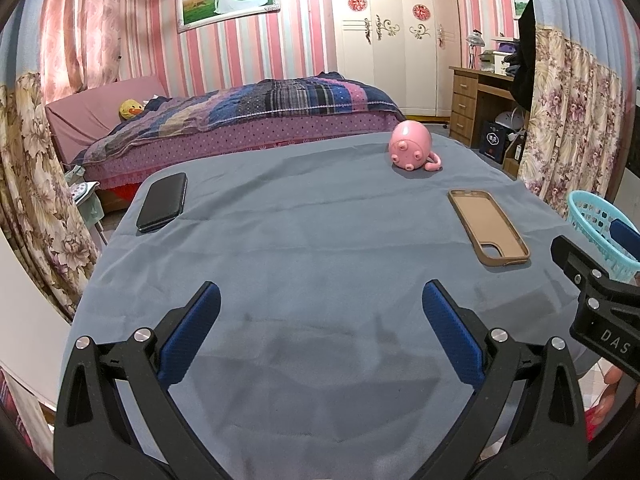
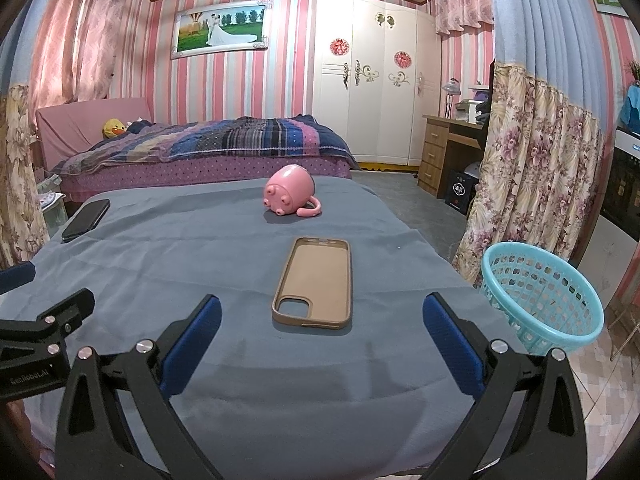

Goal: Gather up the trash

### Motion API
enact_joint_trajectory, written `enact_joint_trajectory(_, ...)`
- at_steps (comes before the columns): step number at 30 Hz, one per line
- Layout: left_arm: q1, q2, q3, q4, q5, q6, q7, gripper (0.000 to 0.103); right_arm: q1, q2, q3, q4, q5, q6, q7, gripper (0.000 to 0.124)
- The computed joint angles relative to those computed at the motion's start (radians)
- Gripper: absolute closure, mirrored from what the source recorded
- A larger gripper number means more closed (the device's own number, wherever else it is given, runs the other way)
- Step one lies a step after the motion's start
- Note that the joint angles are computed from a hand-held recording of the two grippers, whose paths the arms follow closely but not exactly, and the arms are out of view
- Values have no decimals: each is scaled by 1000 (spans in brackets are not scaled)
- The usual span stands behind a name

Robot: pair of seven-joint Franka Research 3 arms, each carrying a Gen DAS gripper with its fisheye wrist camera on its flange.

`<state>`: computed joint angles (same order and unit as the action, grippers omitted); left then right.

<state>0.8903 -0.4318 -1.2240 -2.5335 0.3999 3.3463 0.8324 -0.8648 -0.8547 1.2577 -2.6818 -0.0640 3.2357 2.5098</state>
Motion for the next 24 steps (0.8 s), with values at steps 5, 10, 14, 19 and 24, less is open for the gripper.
enact_joint_trajectory(5, 0, -1, -1, 0, -2, 0, 2, 5, 0, -2, -1, 1, -1, -6, 6, 25)
enact_joint_trajectory(10, 0, -2, 0, 0, -3, 1, 1, 5, 0, -2, -2, 0, -4, -4, 6, 25)
enact_joint_trajectory(14, 1, -2, -3, 2, -4, 1, 1, 5, 1, -2, -3, 0, -4, -3, 9, 25)
enact_joint_trajectory(19, 1, 0, -2, 2, -3, 2, 3, 5, 1, -1, -3, 0, -6, -4, 8, 25)
enact_joint_trajectory(24, 1, 0, -2, 1, -5, 3, 1, 5, 2, -2, -4, 1, -7, -7, 7, 25)
